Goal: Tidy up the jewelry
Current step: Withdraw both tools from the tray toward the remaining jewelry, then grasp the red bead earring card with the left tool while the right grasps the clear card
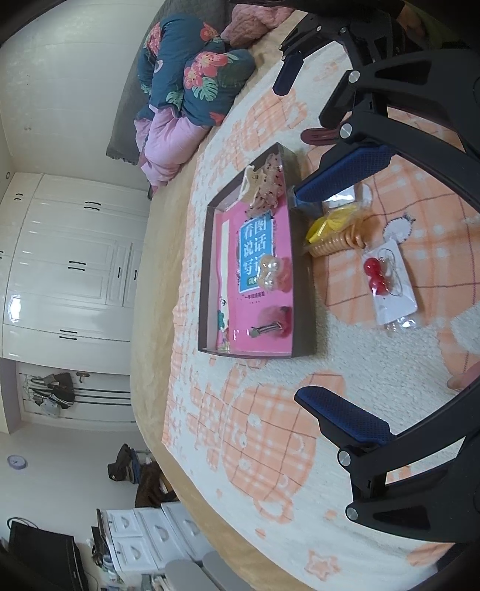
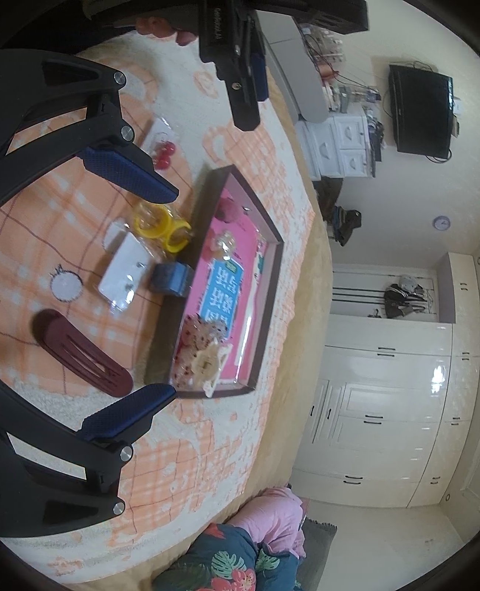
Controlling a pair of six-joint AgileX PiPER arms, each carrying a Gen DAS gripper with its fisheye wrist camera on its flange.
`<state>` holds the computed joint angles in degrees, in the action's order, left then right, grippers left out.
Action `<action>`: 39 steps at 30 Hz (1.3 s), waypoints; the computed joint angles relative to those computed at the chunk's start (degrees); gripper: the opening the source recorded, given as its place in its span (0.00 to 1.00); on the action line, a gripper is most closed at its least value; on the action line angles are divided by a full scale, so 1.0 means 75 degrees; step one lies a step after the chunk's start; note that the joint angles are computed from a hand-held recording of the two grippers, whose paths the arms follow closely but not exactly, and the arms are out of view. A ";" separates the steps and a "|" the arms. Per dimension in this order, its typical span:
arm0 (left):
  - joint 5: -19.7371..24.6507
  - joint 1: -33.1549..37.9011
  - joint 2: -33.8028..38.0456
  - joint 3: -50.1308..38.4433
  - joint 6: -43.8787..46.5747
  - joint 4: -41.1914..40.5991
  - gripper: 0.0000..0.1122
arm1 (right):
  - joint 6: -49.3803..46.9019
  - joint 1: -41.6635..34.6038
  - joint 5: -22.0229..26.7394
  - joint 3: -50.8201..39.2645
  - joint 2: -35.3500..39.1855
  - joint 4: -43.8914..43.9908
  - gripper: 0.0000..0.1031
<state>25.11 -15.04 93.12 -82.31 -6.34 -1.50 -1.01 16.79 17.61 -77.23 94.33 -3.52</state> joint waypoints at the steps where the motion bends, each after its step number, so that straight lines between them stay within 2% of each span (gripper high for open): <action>1: 0.0004 0.0019 -0.0024 0.0050 0.0030 -0.0028 0.81 | 0.0009 0.0044 -0.0006 0.0038 -0.0002 -0.0049 0.92; 12: 0.0029 0.0222 -0.0250 0.0666 0.0220 -0.0143 0.81 | -0.0247 0.0320 0.0056 0.0297 0.0000 0.0030 0.92; 18: 0.0044 0.0273 -0.0256 0.0968 0.0482 -0.0244 0.81 | 0.0173 0.0361 0.0177 0.0249 0.0195 -0.0514 0.92; 30: 0.0246 0.0190 0.0250 0.0942 0.1198 -0.0875 0.81 | 0.1105 0.0313 0.0608 -0.0075 0.0783 -0.1742 0.92; 39: 0.0392 0.0139 0.0773 0.0591 0.1173 -0.0882 0.81 | 0.1180 0.0358 0.1064 -0.0564 0.1356 -0.2133 0.92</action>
